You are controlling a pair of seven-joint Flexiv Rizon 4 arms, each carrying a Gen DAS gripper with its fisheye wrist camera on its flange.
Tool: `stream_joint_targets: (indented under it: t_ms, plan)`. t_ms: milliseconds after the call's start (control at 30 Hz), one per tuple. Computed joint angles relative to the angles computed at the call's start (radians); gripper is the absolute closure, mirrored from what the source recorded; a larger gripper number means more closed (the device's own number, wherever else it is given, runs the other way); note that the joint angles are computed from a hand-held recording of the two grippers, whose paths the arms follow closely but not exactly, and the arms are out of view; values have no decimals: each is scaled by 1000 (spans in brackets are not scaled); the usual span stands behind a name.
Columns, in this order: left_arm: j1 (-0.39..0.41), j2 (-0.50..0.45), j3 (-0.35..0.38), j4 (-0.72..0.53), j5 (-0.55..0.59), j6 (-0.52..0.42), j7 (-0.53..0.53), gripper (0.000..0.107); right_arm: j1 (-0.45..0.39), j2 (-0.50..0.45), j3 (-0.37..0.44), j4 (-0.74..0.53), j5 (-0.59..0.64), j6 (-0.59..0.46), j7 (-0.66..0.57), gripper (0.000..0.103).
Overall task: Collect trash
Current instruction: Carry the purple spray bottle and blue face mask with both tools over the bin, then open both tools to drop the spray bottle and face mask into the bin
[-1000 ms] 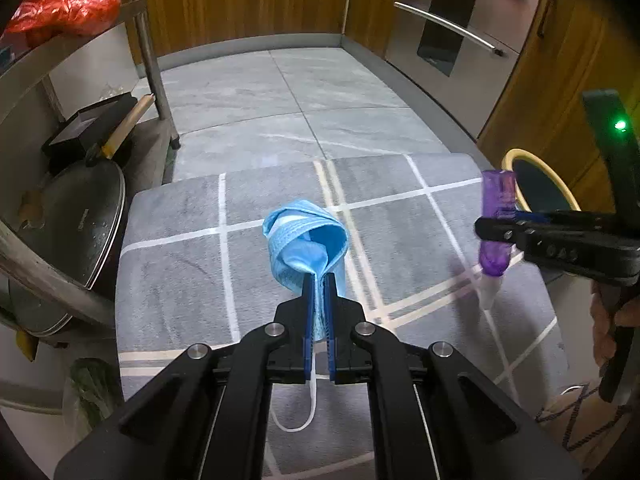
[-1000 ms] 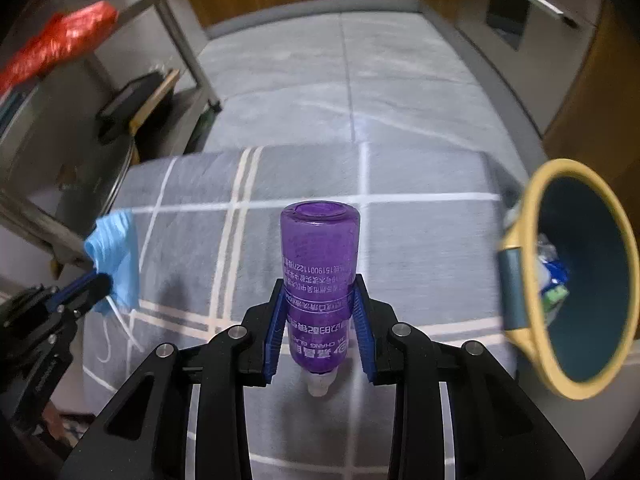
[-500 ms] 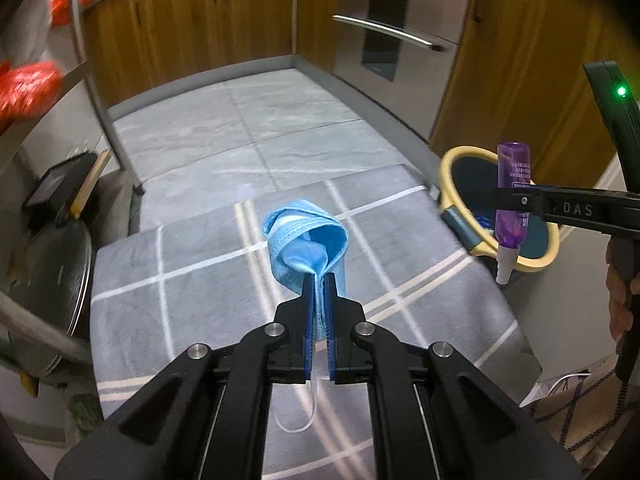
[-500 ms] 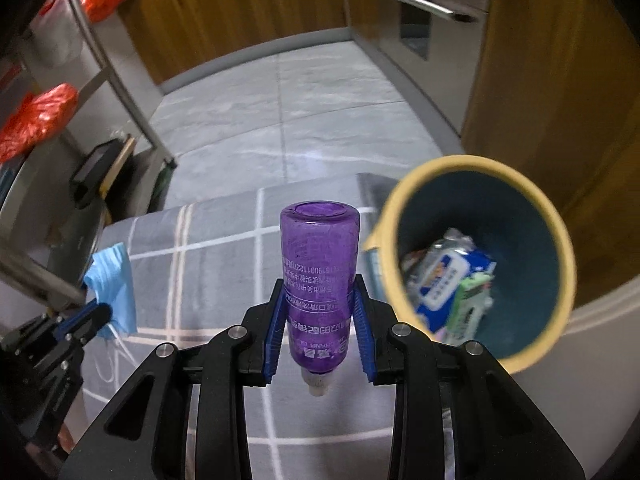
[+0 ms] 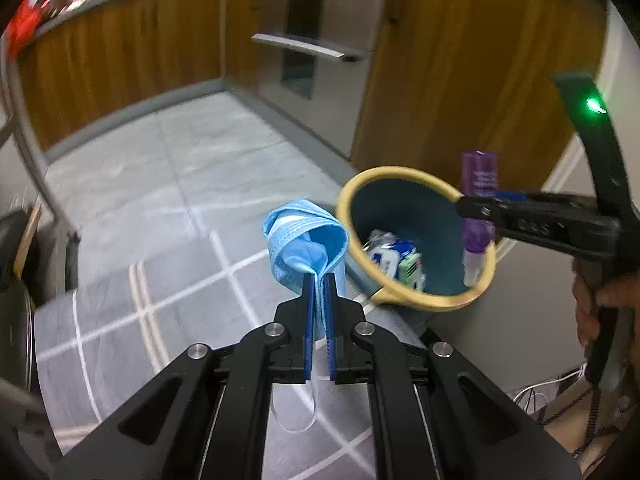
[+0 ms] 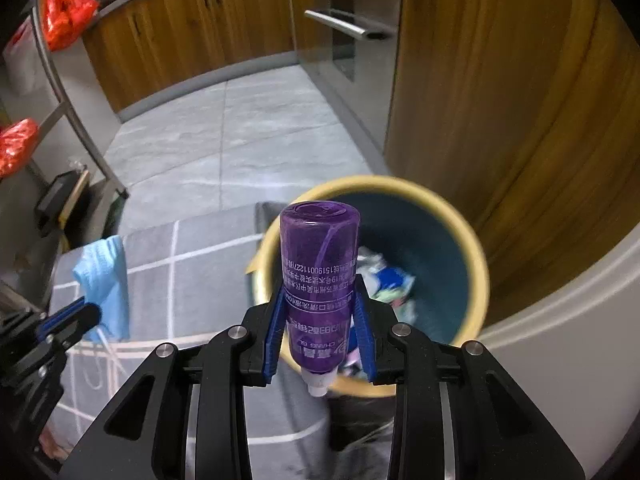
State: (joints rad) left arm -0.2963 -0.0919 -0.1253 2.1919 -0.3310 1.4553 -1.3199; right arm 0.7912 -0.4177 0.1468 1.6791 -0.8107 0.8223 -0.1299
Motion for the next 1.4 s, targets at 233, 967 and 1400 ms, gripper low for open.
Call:
stream_joint_targets:
  t_ms: [233,967,1400]
  plan:
    - [-20,-39,-23,-80,27,5,5,102,-39,30,-13,22,-53,16,-58,69]
    - [-69,-381,-30,-423,164,-178,-12,101,-114,-94,13,-67,299,36,-259,69]
    - [-65,-351,-11,-372,170,-133,-43,69,-97,-105,-10,-71,325,63,-253,57]
